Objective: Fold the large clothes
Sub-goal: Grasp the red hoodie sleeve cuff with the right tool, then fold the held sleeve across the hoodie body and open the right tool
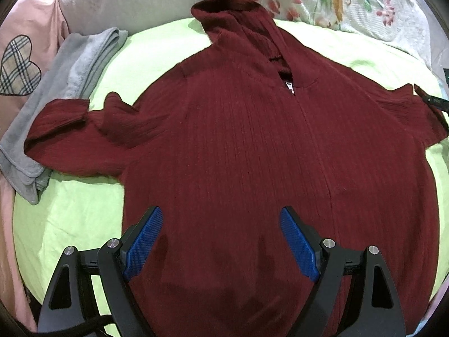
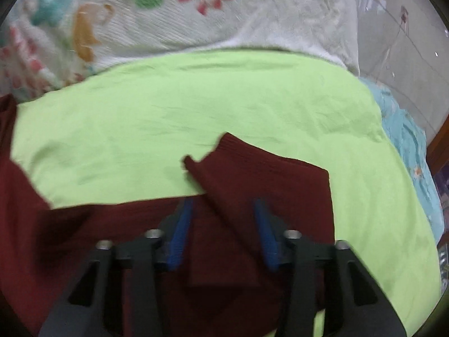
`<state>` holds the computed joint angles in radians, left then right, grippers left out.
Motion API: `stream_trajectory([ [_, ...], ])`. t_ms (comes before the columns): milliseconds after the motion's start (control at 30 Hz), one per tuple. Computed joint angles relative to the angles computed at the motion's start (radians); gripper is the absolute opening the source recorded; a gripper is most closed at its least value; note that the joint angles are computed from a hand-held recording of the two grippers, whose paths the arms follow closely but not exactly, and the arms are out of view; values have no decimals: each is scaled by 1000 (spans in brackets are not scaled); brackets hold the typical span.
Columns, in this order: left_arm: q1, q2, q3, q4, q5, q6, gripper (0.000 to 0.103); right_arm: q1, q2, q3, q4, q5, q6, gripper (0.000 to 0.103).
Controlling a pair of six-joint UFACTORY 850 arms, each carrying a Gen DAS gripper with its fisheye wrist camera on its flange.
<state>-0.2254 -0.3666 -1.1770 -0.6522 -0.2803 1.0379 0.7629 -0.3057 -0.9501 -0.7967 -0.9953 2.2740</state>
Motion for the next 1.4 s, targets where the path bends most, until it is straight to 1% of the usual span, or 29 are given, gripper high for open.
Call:
stream_trajectory([
  [33,-1,-8,-8,13,-5,-17,86,-7,17,24,-2,19,37,20],
  [67,-3,-16,-15,27,-11,-34,86,-7,29,38,-10,29,67,7],
  [100,-3,-21,-19,36,-16,-45,86,2,43,48,-29,33,114,6],
  [200,1,-35,-26,-15,-27,-4,86,65,60,34,-124,12,250,6],
  [300,14,-51,-43,-63,-89,13,86,133,15,-56,-216,-9,318,6],
  [333,19,-51,-44,-82,-98,28,86,154,-7,-94,-257,-8,348,6],
  [400,31,-50,-46,-128,-119,66,86,185,-59,-167,-352,23,426,6],
  [500,52,-45,-43,-173,-133,112,86,211,-162,-305,-488,92,500,6],
  [533,63,-48,-50,-182,-148,117,86,209,-212,-365,-554,136,542,6],
  [600,78,-51,-58,-187,-163,119,86,204,-290,-463,-617,195,560,6],
  [633,91,-55,-66,-195,-179,121,86,194,-350,-542,-653,242,561,6],
  [800,135,-74,-91,-220,-210,147,86,166,-560,-833,-743,391,583,6],
  [867,154,-89,-109,-234,-236,150,86,154,-647,-967,-728,448,548,6],
  [933,171,-108,-134,-232,-267,132,86,142,-719,-1073,-723,503,530,6],
  [967,178,-118,-148,-232,-281,124,86,139,-755,-1129,-695,520,501,6],
  [1033,184,-134,-168,-229,-298,115,86,131,-810,-1211,-661,563,460,9],
  [1067,186,-145,-185,-223,-315,103,86,125,-829,-1232,-663,593,469,10],
  [1133,187,-162,-205,-224,-343,97,86,118,-857,-1269,-662,633,485,16],
  [1167,185,-172,-215,-223,-354,92,86,119,-856,-1261,-690,639,519,27],
  [1200,180,-191,-240,-220,-380,77,86,122,-845,-1240,-736,635,568,35],
  [1267,166,-216,-267,-202,-407,52,86,139,-797,-1160,-796,582,642,36],
  [1333,146,-252,-312,-189,-432,28,86,160,-729,-1053,-869,518,736,36],
  [1400,123,-286,-354,-168,-446,5,86,190,-656,-942,-855,435,749,36],
])
